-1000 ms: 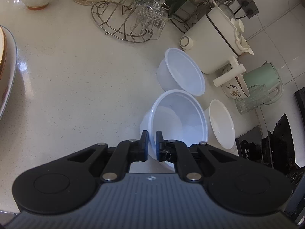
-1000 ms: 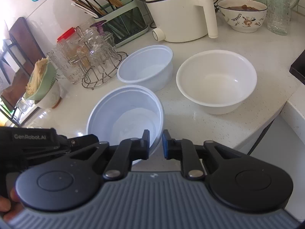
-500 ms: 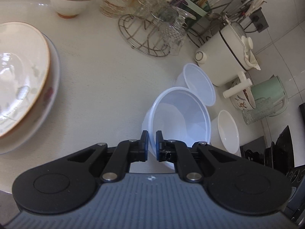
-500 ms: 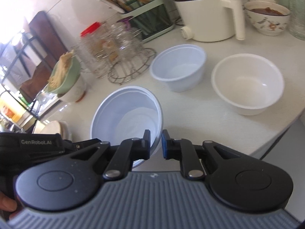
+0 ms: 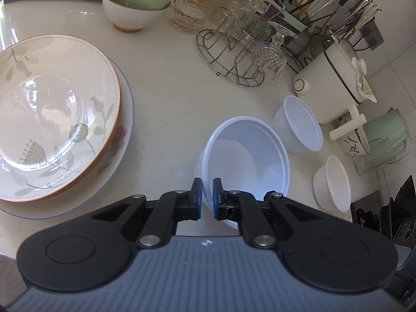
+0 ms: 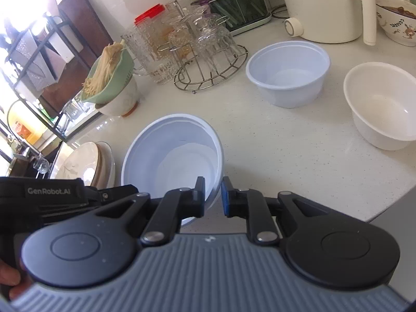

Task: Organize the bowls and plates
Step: 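Lift the white plastic bowl with both grippers and carry it toward the plates, then lower the bowl onto the counter beside the plates and open both grippers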

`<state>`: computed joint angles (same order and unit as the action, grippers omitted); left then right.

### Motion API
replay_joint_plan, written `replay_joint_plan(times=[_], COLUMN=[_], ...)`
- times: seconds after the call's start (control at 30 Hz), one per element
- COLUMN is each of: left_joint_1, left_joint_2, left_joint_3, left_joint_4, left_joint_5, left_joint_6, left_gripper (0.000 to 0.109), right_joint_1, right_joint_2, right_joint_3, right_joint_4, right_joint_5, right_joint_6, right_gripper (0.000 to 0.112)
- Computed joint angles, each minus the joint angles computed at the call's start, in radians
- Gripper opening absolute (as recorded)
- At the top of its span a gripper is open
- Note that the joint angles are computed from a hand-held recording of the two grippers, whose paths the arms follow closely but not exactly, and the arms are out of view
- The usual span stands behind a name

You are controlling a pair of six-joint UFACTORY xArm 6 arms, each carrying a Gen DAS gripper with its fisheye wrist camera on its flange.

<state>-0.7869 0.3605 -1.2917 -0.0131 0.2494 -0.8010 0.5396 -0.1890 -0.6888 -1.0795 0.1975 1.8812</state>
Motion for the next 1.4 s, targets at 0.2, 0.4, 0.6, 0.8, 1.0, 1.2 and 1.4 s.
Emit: replay_joint_plan(times=[0.2, 0.4, 0.6, 0.8, 1.0, 1.2, 1.4], left_joint_1=[0.002, -0.003, -0.004, -0.011, -0.025, -0.048, -0.099], left_joint_2=[0.01, 0.008, -0.028, -0.078, -0.113, -0.159, -0.183], left_joint_3=[-0.048, -0.085, -0.097, -0.111, -0.128, -0.117, -0.142], left_joint_4=[-0.003, 0.076, 0.16, 0.233, 0.272, 0.321, 0.469], left_joint_5=[0.093, 0.179, 0.24, 0.27, 0.305, 0.3, 0.363], left_joint_6=[0.042, 0.002, -0.053, -0.086, -0.093, -0.125, -0.218], left_gripper=[0.011, 0.026, 0.029, 0.03, 0.03, 0.03, 0.03], right_joint_1=[-0.003, 0.002, 0.002, 0.033, 0.06, 0.099, 0.131], right_joint_2=[0.013, -0.013, -0.068, -0.159, -0.252, -0.341, -0.432], right_joint_3=[-0.005, -0.011, 0.009, 0.019, 0.022, 0.039, 0.067], right_joint_4=[0.069, 0.047, 0.084, 0.1, 0.112, 0.093, 0.08], right_joint_5=[-0.02, 0.033, 0.055, 0.138, 0.224, 0.312, 0.372], right_joint_6=[-0.065, -0.055, -0.114, -0.172, -0.252, -0.251, -0.256], right_gripper=[0.017, 0.038, 0.038, 0.038, 0.038, 0.038, 0.038])
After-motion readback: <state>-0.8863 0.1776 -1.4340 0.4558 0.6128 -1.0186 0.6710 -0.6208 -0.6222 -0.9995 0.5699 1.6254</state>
